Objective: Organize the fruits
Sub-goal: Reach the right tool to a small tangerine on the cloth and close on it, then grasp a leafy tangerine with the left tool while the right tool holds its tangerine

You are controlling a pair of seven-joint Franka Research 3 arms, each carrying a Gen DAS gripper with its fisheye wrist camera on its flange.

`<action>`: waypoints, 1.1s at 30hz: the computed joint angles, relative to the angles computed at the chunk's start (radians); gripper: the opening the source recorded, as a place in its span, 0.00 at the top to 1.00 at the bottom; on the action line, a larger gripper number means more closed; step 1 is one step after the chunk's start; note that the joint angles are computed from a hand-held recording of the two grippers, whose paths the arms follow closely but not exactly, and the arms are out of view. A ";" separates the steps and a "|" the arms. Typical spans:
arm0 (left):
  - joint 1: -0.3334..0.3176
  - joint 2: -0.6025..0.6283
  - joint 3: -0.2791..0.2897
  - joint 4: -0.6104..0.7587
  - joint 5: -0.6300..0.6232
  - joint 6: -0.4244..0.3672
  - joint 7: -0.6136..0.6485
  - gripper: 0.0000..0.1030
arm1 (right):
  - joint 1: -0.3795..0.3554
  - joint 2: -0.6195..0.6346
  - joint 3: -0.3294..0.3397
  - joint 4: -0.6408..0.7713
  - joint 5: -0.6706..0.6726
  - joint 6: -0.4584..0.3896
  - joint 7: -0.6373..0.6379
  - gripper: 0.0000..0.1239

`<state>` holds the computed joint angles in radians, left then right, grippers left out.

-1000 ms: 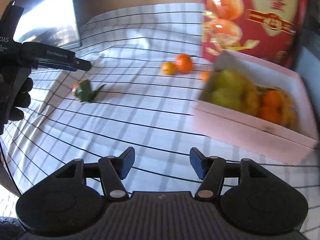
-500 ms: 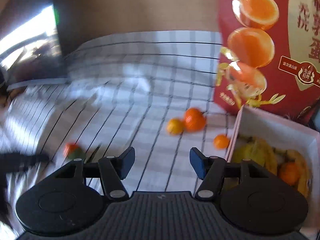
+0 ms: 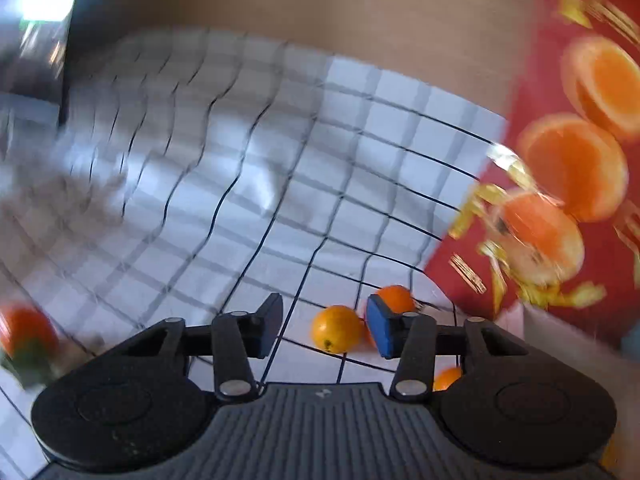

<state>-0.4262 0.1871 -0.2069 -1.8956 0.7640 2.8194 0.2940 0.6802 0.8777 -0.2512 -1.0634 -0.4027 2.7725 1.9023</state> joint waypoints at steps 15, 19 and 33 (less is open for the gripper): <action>0.066 -0.066 0.016 -0.055 0.128 -0.044 -0.243 0.55 | 0.053 -0.186 -0.044 -0.313 -0.127 0.157 0.095 0.76; 0.086 -0.026 0.024 -0.007 0.123 -0.036 -0.247 0.55 | 0.020 -0.378 0.050 -0.571 -0.025 0.219 0.067 0.76; 0.084 0.119 0.015 0.164 -0.172 -0.159 0.104 0.52 | 0.077 -0.678 0.012 -0.998 -0.237 0.212 0.424 0.76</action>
